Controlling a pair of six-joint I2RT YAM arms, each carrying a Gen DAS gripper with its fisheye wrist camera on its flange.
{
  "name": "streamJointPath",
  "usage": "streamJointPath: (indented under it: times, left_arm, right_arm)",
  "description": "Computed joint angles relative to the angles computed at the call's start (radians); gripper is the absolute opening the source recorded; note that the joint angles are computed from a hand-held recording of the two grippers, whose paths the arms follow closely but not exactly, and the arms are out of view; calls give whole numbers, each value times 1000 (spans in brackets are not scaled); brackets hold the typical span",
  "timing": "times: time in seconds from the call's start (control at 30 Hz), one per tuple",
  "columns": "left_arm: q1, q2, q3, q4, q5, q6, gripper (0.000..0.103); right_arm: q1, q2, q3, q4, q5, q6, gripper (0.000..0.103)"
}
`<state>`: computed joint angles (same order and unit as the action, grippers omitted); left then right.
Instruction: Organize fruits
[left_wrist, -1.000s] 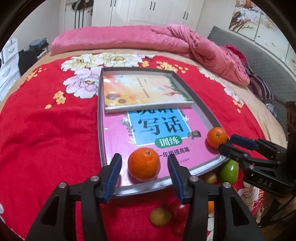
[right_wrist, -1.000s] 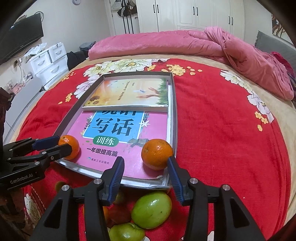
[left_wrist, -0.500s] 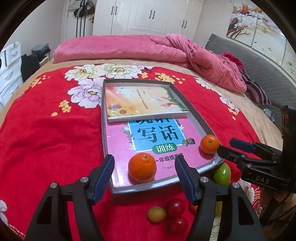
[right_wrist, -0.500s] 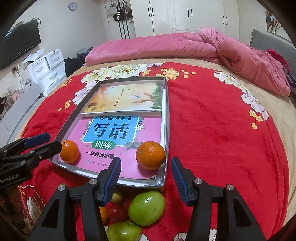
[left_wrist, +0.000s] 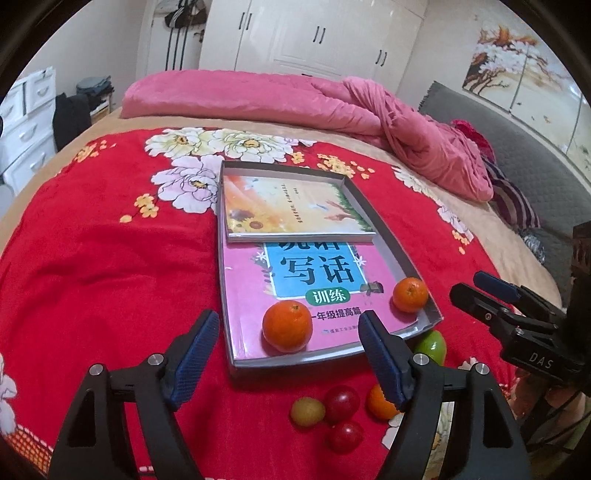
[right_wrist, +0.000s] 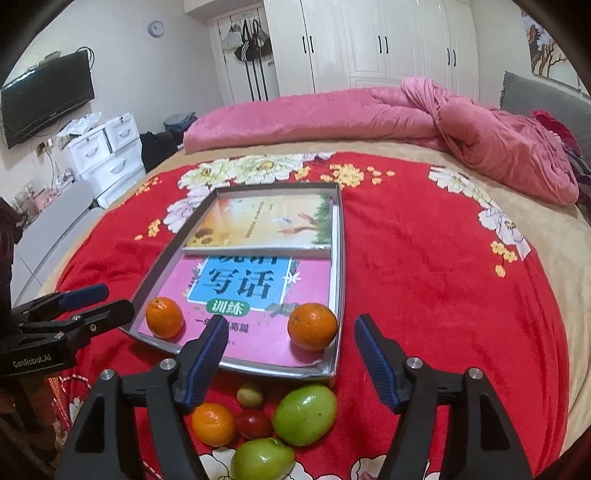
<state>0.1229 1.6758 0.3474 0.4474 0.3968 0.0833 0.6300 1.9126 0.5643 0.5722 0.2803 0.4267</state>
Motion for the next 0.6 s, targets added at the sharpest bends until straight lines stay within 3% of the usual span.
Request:
streamJointPath:
  times: [0.6]
  left_arm:
    - [69, -165, -52, -82, 54, -20, 79]
  right_arm:
    - [4, -145, -122, 42, 44, 32, 89]
